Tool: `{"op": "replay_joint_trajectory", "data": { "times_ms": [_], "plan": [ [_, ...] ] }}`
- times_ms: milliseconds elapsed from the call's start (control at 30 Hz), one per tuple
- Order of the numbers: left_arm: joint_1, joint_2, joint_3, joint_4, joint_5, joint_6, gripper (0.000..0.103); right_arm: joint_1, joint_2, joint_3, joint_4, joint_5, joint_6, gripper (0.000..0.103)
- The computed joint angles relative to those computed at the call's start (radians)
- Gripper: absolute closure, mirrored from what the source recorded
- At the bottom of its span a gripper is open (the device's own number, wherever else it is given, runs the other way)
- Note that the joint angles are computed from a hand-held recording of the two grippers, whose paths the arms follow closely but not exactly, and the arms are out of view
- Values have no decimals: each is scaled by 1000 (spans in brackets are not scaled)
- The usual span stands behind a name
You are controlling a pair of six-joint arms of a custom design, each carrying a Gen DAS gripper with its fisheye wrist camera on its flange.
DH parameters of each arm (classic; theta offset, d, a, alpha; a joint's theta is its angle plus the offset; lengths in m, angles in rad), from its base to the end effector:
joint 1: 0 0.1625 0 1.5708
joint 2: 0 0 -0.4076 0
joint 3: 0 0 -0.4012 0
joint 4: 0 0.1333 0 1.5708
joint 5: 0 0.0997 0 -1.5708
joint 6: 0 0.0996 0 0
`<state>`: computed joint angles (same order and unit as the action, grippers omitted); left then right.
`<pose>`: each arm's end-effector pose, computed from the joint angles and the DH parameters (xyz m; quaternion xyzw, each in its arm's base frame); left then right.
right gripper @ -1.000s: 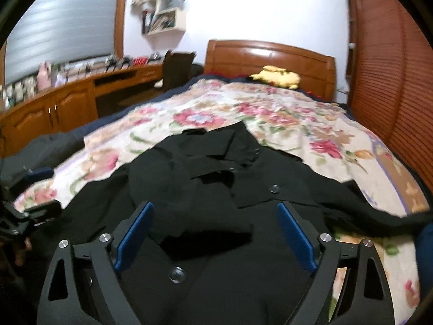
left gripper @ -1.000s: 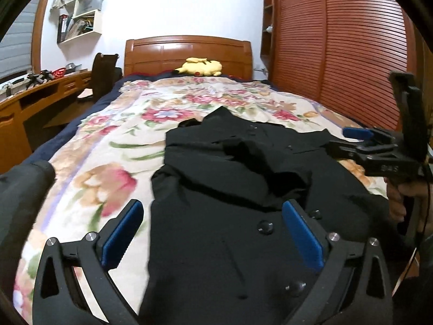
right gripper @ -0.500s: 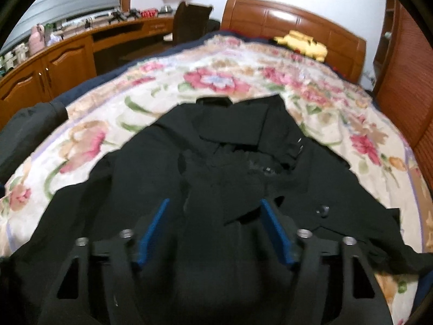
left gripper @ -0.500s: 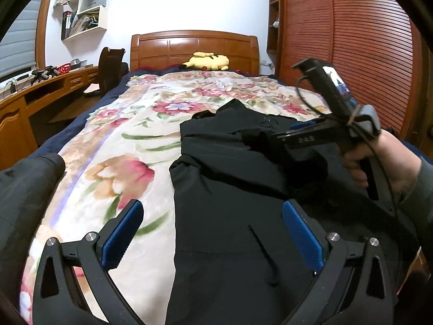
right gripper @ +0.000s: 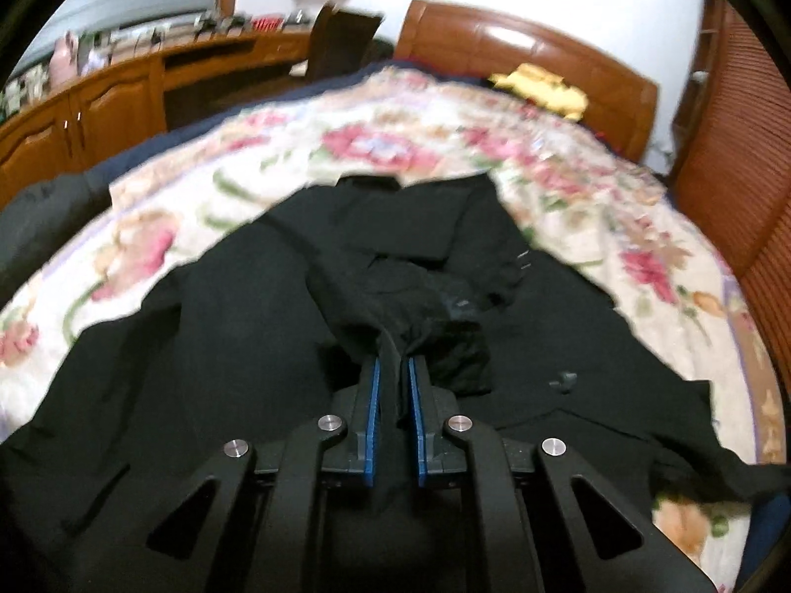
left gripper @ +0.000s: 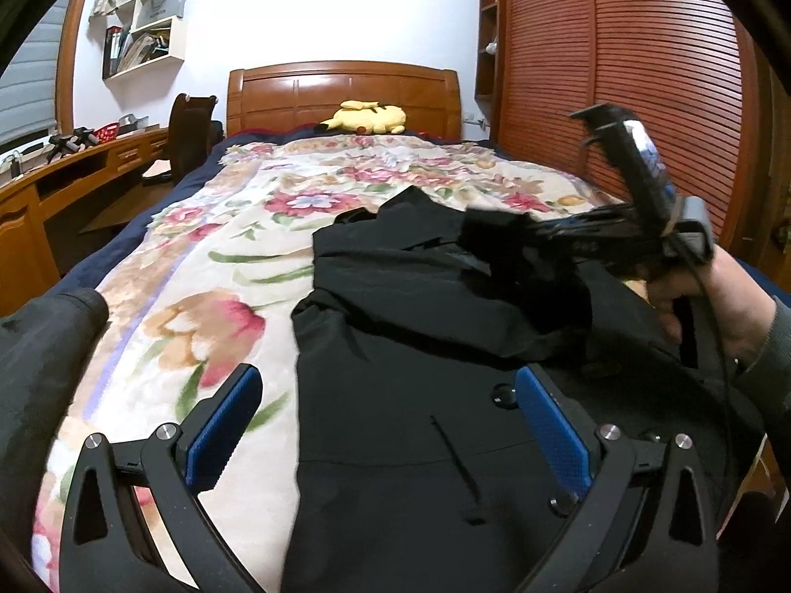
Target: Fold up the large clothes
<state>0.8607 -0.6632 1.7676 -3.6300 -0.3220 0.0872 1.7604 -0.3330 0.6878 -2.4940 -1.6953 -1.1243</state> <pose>-0.2086 -0.5920 0.1182 0.0322 0.7684 -0.5140 0.3800 0.2881 -0.8597 0.1267 0.5713 -0.7693 0.2229 0.1794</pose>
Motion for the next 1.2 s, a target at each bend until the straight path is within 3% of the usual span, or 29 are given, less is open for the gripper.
{"op": "replay_joint_trajectory", "data": {
  "times_ms": [167,400,667,933,1200],
  "plan": [
    [-6,18,-19,-20,-33,23,1,-55,-180,259,-160,116,31,92],
    [-10,43,-51,-9,-66,32,1,-139,-358,523,-289,164,54,92],
    [-17,66,-78,0,-90,39,1,-183,-476,668,-311,116,42,53],
    [-15,99,-127,5,-103,46,1,-182,-548,733,-346,94,30,49],
    [-11,137,-186,43,-113,51,1,-194,-565,766,-394,130,28,49]
  ]
}}
